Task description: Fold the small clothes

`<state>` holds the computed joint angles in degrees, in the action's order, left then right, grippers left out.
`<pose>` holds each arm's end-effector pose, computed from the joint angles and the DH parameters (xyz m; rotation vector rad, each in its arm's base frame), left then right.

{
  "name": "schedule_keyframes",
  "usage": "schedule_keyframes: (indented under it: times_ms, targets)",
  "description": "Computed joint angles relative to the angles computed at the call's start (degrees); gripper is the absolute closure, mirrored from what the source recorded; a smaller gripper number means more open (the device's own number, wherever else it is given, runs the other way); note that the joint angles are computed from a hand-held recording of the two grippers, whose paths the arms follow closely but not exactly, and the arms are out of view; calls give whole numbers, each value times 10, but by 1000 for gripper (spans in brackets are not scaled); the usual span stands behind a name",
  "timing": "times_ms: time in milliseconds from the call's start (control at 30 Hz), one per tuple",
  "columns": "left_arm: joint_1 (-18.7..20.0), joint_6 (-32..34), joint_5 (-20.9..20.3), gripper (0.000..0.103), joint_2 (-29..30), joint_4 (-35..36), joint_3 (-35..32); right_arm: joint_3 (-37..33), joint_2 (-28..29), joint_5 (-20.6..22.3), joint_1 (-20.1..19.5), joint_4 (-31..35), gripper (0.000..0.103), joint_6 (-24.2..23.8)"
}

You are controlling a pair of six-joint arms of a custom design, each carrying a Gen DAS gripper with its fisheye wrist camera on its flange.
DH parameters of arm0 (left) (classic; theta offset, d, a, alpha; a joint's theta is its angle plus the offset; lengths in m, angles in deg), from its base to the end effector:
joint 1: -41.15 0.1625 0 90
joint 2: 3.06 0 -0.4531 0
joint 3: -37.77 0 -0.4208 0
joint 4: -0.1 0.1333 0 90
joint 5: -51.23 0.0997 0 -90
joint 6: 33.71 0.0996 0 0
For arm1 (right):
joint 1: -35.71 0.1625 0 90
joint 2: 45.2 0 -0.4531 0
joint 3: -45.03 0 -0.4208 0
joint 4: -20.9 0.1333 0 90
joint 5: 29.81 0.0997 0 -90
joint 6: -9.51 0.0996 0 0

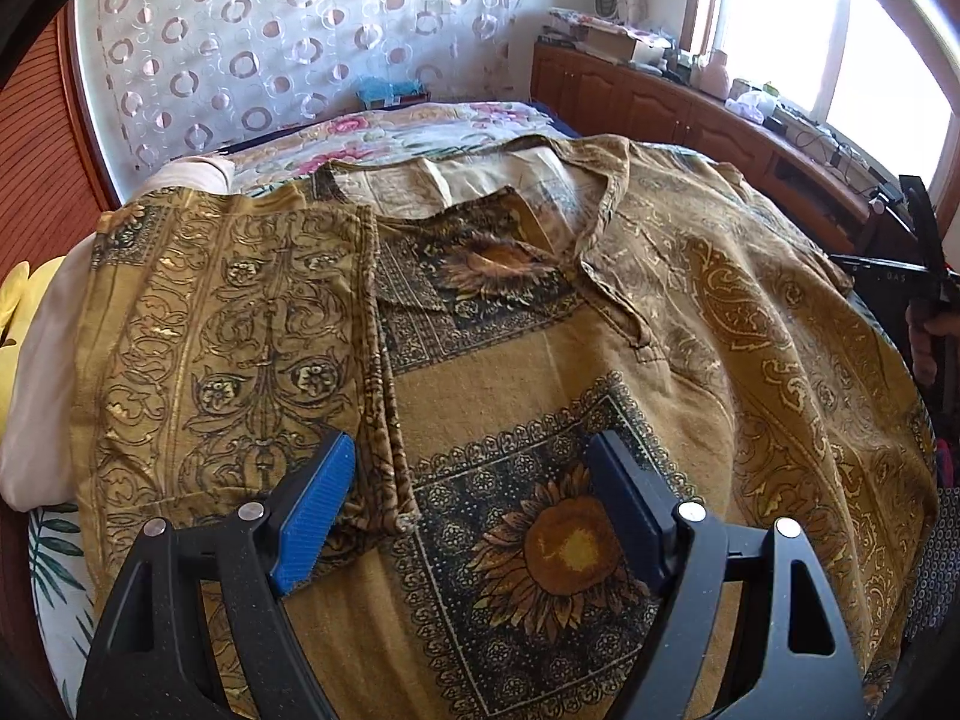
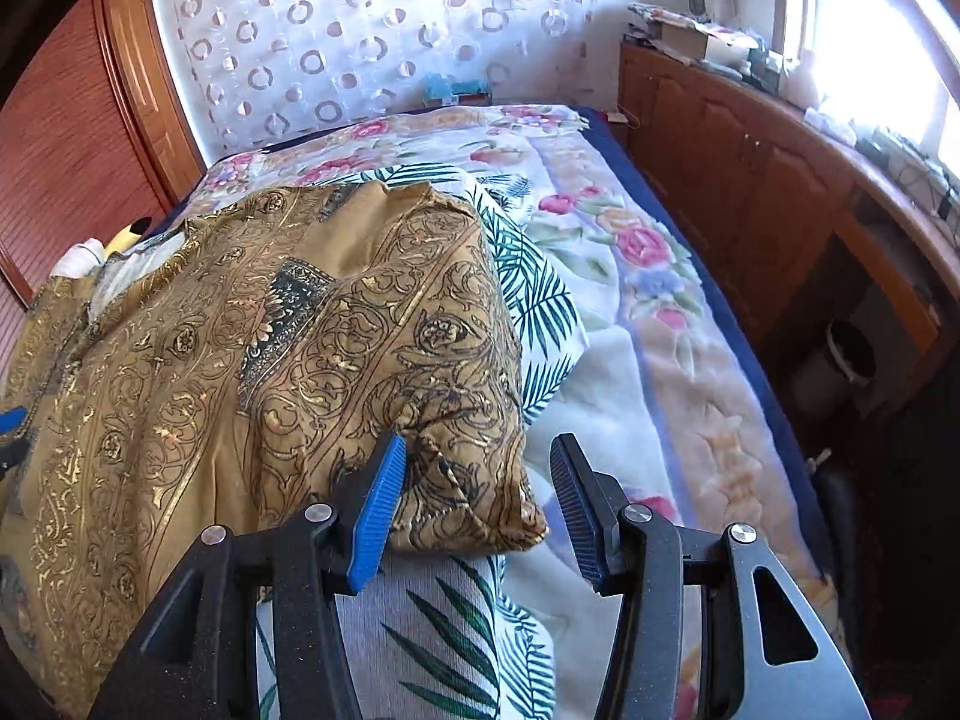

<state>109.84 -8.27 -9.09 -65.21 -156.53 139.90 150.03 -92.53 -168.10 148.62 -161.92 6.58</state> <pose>-0.0705 -0.6831 0.2601 0.8654 2.4058 -0.5796 0.3080 -0.5775 0.1433 0.1933 -2.2830 0.8840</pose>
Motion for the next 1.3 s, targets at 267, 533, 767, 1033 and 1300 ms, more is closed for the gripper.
schedule_keyframes:
  times_ms: [267, 533, 767, 1033, 1300]
  targets:
    - [-6, 13, 21, 21, 8, -9, 0, 25, -35, 50, -14, 17, 51, 18]
    - [-7, 21, 22, 12, 10, 1, -4, 20, -37, 57, -21, 20, 79, -10]
    - [-7, 21, 21, 11, 11, 2, -4, -13, 2, -23, 22, -51, 94, -121]
    - [-7, 21, 20, 11, 11, 2, -4, -34, 28, 54, 55, -52, 94, -176]
    - [-7, 21, 18, 11, 10, 1, -3, -23, 50, 50, 42, -3, 85, -155]
